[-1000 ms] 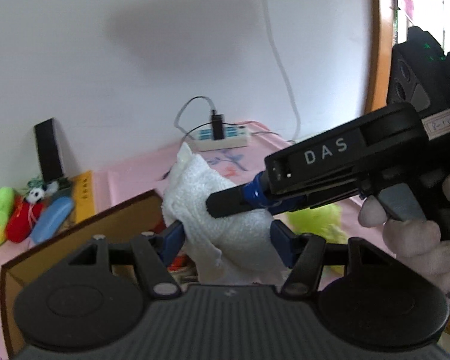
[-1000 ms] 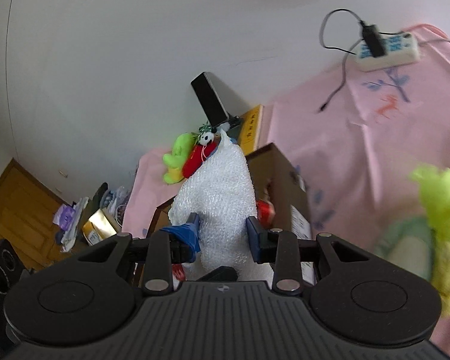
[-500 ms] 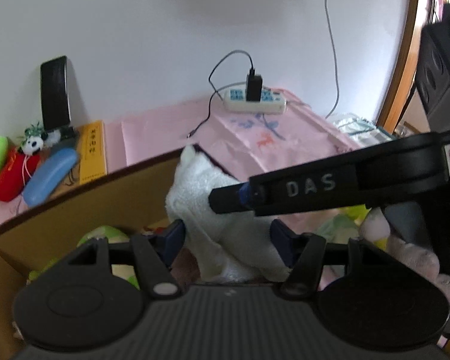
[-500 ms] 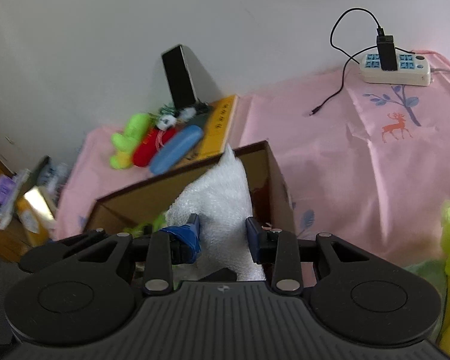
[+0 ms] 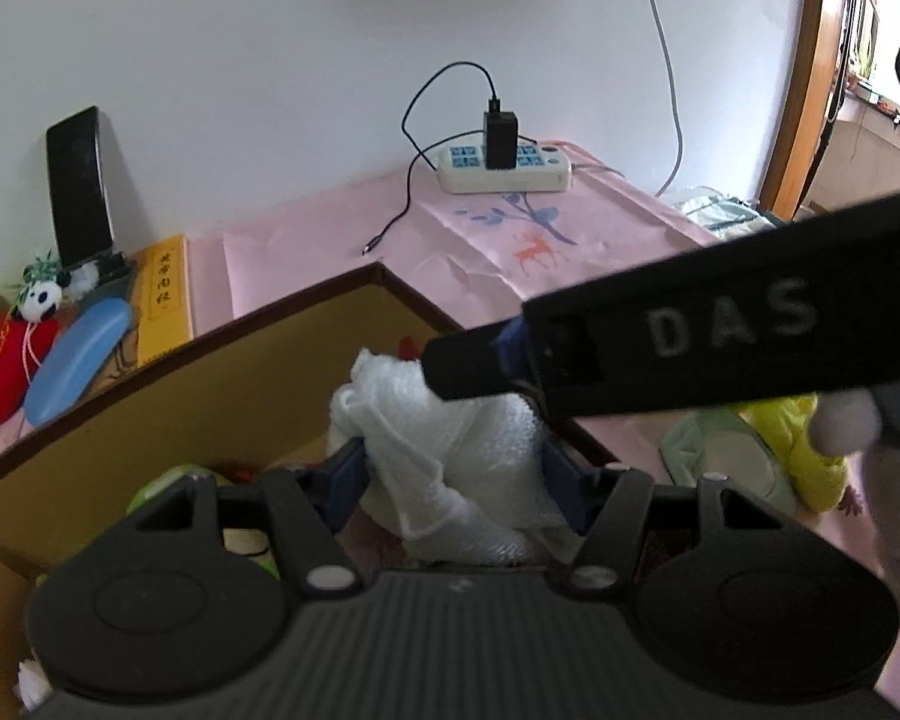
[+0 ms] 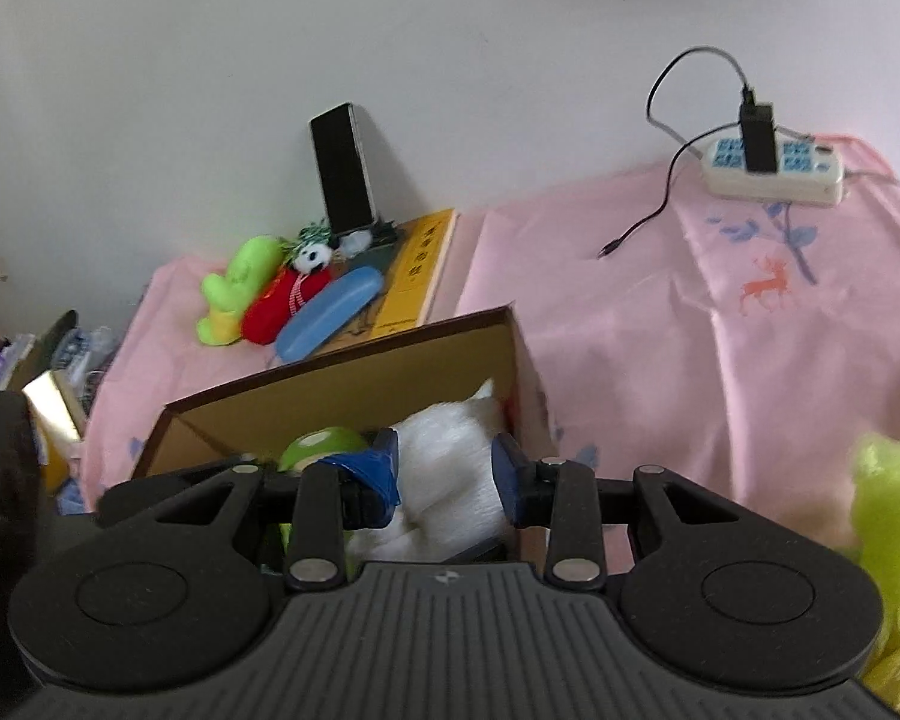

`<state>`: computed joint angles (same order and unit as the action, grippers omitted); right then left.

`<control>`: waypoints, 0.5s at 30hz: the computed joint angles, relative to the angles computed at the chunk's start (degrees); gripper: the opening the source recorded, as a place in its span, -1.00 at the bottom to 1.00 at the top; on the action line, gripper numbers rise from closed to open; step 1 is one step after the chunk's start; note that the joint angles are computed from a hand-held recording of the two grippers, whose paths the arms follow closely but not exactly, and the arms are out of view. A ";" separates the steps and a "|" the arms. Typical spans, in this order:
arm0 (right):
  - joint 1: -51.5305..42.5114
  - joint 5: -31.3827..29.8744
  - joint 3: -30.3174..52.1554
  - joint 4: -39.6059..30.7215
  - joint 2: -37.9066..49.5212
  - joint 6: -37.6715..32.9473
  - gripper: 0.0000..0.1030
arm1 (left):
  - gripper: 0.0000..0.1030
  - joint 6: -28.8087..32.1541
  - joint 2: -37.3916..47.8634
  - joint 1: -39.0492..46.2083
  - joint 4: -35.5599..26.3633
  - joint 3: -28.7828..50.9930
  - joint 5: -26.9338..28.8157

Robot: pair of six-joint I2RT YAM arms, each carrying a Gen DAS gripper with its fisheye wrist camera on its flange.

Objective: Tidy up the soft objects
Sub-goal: 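Lower the towel into the box and open the right gripper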

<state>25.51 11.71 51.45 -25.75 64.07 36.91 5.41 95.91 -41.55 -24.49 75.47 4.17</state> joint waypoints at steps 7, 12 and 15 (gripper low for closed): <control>0.57 -1.51 -0.54 1.03 1.89 1.57 -0.67 | 0.25 -1.40 1.34 1.25 -1.08 1.07 2.30; 1.83 0.45 -0.99 0.36 -0.27 2.55 -0.67 | 0.25 -2.18 -0.94 0.58 -2.19 0.33 0.63; 2.82 2.34 -1.12 -0.82 -2.34 3.01 -0.67 | 0.25 -2.33 -3.07 -0.23 -2.63 -0.48 -1.44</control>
